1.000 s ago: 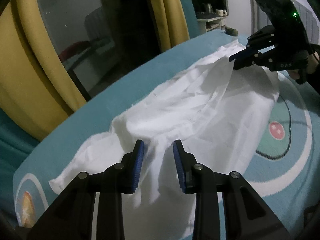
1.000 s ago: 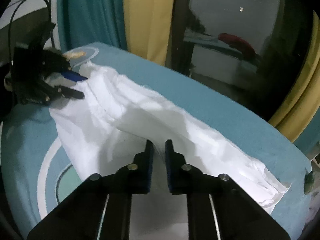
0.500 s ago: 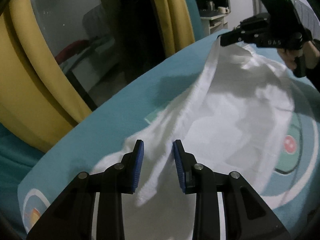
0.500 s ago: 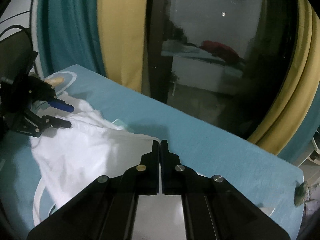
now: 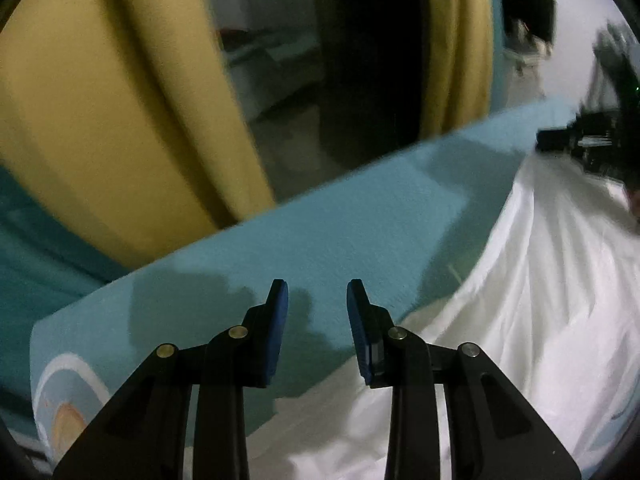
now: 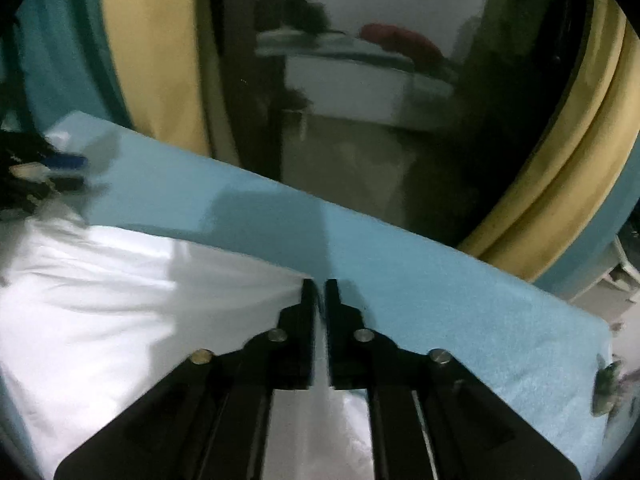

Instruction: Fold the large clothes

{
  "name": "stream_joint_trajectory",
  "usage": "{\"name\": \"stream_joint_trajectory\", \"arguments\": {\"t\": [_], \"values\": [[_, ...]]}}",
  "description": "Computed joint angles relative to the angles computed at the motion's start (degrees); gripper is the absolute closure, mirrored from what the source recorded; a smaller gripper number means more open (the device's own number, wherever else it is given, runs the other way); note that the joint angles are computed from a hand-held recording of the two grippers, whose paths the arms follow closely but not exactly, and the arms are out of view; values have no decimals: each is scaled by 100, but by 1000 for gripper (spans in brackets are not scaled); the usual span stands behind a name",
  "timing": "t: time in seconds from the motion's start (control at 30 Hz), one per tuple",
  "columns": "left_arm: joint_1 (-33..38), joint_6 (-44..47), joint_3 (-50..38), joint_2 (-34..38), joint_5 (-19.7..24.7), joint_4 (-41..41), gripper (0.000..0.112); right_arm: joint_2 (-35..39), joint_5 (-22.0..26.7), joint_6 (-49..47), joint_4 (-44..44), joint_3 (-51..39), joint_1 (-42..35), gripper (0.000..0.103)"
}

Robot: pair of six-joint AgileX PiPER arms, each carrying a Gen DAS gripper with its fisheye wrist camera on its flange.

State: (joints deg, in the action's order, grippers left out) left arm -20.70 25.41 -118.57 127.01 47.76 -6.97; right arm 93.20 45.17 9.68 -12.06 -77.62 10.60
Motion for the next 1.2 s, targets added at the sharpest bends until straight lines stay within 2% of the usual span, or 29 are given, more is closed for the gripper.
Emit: {"name": "stream_joint_trajectory", "arguments": {"t": [0.03, 0.07, 0.1, 0.2, 0.27, 0.33, 0.47, 0.6, 0.73, 0.8, 0.87, 0.9, 0.93, 1.0, 1.07, 1.2], "values": [[50, 0, 257, -199, -136, -45, 80, -3, 9, 107, -110, -11, -36, 44], [115, 35, 492, -398, -242, -122, 80, -41, 18, 156, -133, -20, -116, 23], [181, 65, 749, -624, -358, -190, 80, -93, 40, 227, -184, -14, -169, 21], [478, 409, 1787, -1440, -756, -649, 69, -460, 254, 491, -474, 86, -307, 21], [657, 825, 2396, -1901, -744, -1015, 68, -1008, 302, 394, -407, 384, -460, 21], [734, 1267, 2759, -2095, -570, -1085, 68, -1477, 359, 432, -488, 712, -548, 21], [543, 1319, 3246, -2048, -623, -607, 68, -2625, 623, 301, -225, 1585, -945, 21], [376, 1064, 3115, -1610, -671, -266, 68, -3304, 759, -47, 406, 2263, -1562, 21], [213, 123, 2254, -900, -752, 446, 68, -3796, 938, -433, 950, 2764, -2108, 21], [278, -211, 1726, -587, -681, 310, 68, -4050, 1048, -410, 978, 2973, -2186, 21], [523, -851, 837, -178, -302, 18, 68, -4274, 1181, -708, 1280, 3127, -2566, 21], [577, -1155, 648, -135, -223, 102, 68, -4357, 1236, -783, 1390, 3175, -2696, 21], [704, -1313, 676, -261, -332, -43, 68, -4452, 1324, -884, 1512, 3201, -2839, 21], [862, -1008, 956, -564, -427, -516, 68, -4648, 1459, -1314, 1974, 3308, -3305, 21], [882, -741, 1595, -1079, -602, -661, 68, -4818, 1588, -1702, 2411, 3452, -3671, 21], [1034, 197, 3463, -2267, -946, -1268, 67, -5178, 1787, -2280, 3270, 3755, -4129, 21]]}}
